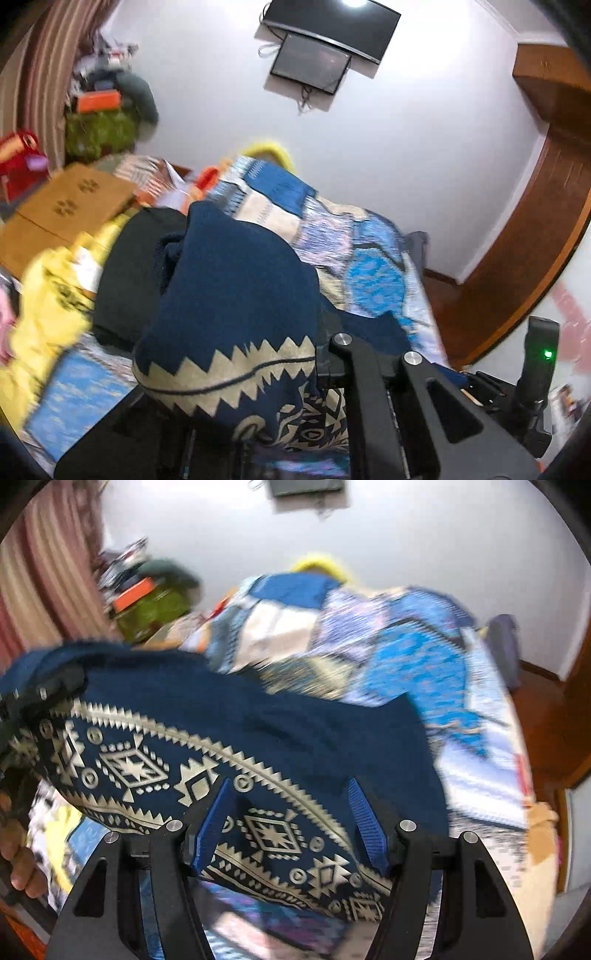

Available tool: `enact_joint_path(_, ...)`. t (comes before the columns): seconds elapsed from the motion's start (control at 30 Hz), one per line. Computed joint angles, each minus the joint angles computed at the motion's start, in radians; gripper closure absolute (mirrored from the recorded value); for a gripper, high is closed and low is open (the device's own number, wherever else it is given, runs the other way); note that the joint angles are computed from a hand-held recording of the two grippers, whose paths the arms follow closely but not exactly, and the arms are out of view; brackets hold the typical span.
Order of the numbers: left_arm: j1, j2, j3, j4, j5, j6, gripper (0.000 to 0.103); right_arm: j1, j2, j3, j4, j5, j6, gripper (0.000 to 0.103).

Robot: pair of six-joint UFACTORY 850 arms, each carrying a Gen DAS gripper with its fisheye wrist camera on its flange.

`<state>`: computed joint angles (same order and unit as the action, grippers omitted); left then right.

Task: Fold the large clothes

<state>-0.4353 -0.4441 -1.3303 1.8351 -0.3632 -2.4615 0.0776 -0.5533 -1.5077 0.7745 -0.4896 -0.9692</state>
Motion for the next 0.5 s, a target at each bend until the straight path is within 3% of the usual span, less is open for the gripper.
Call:
enact_joint_path(0.07,-0.003,0.006,0.025,-0.063,-0.033,0.086,0.094,0.030,-0.027,0.000,-0.033,-0.015,-0.001,0.042)
enact_joint_path(0.2,0.034,-0.050,-0.003,-0.138,0.064,0.156,0.094,0.061,-0.143,-0.056,-0.081,-0.151,0.020,0.040)
enact_joint_path(0.27,0.025,-0.073,-0.024,-0.169,0.057,0.198,0.094,0.050,-0.158,-0.048,-0.004,-0.143,-0.021,0.039)
enact_joint_path(0.4,0.002,-0.088,-0.075,-0.196,0.049,0.306,0.093,-0.003,-0.172,-0.104,0.009,-0.258,0.010,0.039)
enact_joint_path(0.5,-0.029,-0.131,-0.164,-0.278,0.038,0.469,0.093,-0.054,-0.111,-0.046,0.080,-0.203,-0.060,0.039)
